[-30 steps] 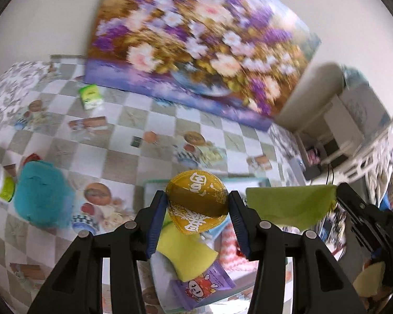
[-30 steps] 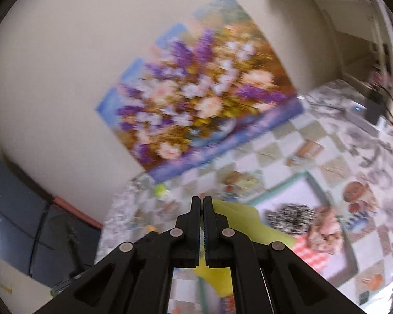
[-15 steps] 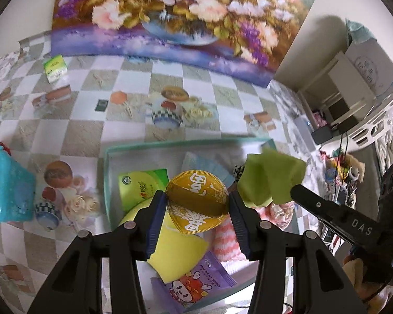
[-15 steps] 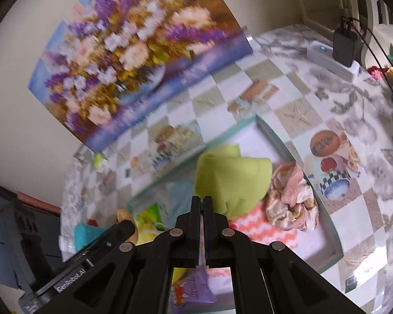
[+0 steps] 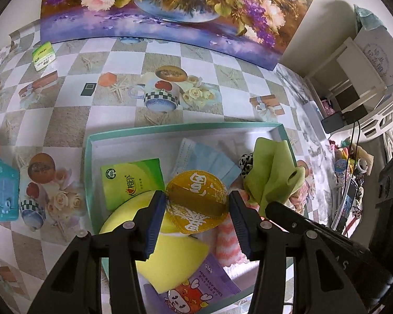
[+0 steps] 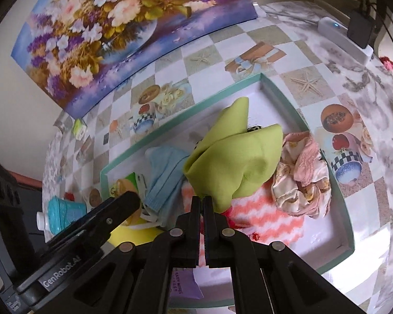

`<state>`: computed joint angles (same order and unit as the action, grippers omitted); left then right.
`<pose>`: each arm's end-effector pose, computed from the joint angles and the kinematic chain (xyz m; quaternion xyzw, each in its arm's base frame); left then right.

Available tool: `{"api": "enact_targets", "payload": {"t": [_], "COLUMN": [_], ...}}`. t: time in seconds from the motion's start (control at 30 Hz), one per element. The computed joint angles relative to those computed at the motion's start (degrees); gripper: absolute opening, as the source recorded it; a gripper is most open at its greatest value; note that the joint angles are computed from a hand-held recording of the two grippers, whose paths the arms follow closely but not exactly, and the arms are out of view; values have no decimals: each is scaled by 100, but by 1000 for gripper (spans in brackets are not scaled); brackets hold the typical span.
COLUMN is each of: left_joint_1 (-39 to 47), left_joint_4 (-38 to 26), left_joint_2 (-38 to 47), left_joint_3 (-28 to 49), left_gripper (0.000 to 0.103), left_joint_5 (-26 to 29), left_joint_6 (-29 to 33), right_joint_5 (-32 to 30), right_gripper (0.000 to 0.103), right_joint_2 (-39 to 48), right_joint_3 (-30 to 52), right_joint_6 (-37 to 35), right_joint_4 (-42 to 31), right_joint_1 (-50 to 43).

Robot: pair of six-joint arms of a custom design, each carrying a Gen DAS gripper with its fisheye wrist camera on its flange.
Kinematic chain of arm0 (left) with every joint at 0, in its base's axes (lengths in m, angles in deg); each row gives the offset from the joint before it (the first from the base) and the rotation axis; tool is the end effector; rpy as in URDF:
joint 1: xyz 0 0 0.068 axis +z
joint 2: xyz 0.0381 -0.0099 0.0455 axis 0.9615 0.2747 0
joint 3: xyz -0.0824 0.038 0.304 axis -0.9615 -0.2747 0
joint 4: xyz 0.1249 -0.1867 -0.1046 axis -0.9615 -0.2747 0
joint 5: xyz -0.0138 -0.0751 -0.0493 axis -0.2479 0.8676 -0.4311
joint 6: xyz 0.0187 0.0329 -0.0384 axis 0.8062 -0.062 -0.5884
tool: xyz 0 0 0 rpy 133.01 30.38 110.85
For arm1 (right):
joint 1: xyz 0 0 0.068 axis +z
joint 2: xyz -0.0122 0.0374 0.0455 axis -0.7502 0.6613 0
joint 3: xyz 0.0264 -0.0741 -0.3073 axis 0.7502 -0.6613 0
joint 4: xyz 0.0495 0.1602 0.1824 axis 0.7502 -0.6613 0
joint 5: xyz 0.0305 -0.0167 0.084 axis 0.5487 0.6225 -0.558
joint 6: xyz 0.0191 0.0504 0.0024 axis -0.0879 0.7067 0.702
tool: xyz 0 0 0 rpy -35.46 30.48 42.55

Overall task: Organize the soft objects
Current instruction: 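Open the left gripper over the tray while the right gripper releases the green cloth, then move the left gripper toward the red tape roll while the right moves toward the green tissue pack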

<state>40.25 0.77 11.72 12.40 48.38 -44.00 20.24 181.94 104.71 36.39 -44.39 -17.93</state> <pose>0.2402 -0.1601 0.2235 -0.1430 0.9618 -0.1509 0.1783 0.2760 0.1723 0.2115 -0.0260 0.9719 0.1948 0.1299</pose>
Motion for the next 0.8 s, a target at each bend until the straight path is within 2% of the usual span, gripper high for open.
{"api": "enact_targets", "payload": {"t": [0.07, 0.1, 0.17, 0.3, 0.43, 0.5, 0.53, 0.6, 0.63, 0.67, 0.8], "left_joint_1": [8, 16, 31, 68, 88, 136, 151, 194, 217, 243, 377], "left_joint_4": [-72, -102, -167, -391, -843, -1076, -1145, -1283, -1326, -1381, -1545], "left_joint_2": [9, -1, -42, -190, -385, -482, -518, -634, -675, -711, -818], "left_joint_3": [53, 74, 122, 220, 396, 473, 486, 488, 478, 470, 397], "left_gripper": [55, 62, 69, 71, 74, 82, 85, 89, 89, 90, 94], "left_joint_5": [8, 18, 36, 60, -175, -284, -324, -484, -543, -617, -892], "left_joint_6": [-15, -28, -74, -90, -100, -94, -93, -88, -80, -75, -90], "right_joint_5": [70, 126, 238, 395, 605, 701, 751, 850, 883, 943, 1028], "right_gripper": [6, 6, 6, 6, 6, 7, 11, 32, 49, 54, 57], "right_joint_2": [-33, -52, -113, -315, -541, -648, -680, -732, -745, -756, -659], "right_joint_3": [42, 72, 130, 228, 361, 422, 453, 507, 525, 542, 613], "right_joint_6": [-12, -7, -8, -10, -39, -43, -48, -61, -64, -64, -92], "right_joint_4": [-62, -102, -175, -330, -523, -609, -658, -726, -744, -757, -853], "right_joint_1": [29, 48, 81, 116, 188, 222, 242, 286, 302, 325, 366]}}
